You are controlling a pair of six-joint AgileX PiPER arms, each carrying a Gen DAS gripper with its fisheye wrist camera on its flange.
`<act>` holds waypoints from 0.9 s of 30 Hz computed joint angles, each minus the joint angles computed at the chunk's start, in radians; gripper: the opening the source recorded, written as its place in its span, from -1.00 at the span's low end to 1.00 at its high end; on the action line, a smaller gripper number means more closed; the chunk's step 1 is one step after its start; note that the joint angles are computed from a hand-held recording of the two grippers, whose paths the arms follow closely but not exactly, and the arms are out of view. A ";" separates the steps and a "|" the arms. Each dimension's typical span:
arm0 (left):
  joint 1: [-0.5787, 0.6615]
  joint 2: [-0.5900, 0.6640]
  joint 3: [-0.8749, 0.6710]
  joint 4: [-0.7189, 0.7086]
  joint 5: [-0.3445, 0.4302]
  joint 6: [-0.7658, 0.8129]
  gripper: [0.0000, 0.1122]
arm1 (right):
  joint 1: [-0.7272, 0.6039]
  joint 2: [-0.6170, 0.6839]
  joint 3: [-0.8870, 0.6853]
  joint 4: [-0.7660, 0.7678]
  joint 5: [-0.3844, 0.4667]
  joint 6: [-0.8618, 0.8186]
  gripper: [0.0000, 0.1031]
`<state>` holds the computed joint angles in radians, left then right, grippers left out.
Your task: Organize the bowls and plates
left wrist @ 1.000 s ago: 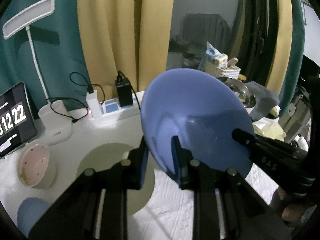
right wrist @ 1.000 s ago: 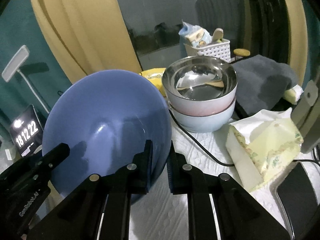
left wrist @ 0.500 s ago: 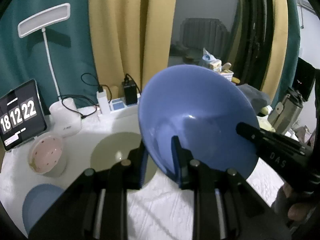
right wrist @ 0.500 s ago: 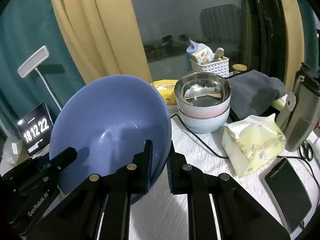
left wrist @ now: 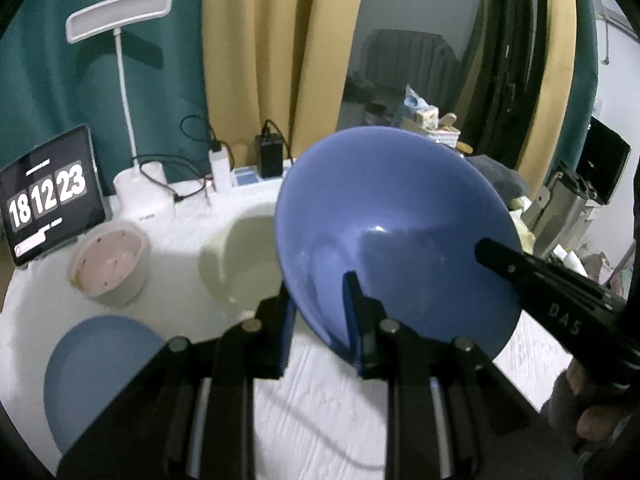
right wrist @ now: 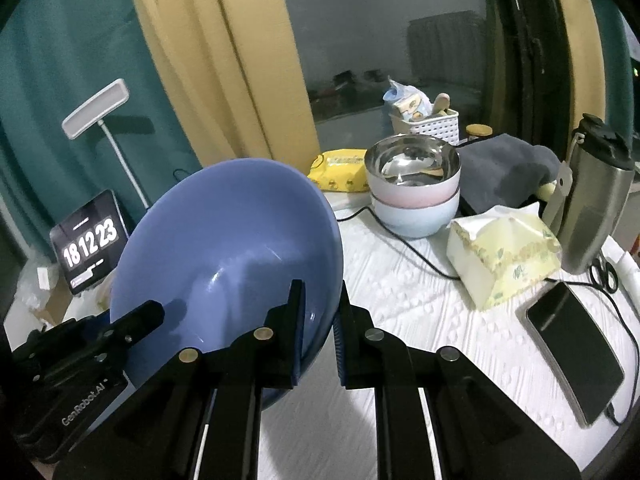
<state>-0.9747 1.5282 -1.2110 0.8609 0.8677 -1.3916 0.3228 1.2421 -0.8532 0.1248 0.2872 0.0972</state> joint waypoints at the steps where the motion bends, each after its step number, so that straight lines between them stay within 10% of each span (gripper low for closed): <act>1: -0.009 -0.009 0.015 0.000 0.005 -0.012 -0.59 | 0.008 -0.012 0.015 0.002 -0.010 -0.010 -0.73; 12: -0.102 -0.086 0.168 -0.013 0.043 -0.118 -0.58 | 0.141 -0.087 0.123 -0.333 0.019 0.364 -0.73; 27: -0.128 -0.128 0.300 -0.109 -0.014 -0.143 -0.52 | 0.186 -0.080 0.193 -0.244 0.055 0.329 -0.72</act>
<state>-1.1030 1.3998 -0.9105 0.7514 0.8536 -1.5343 0.5091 1.1620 -0.6603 -0.1188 0.3419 0.4266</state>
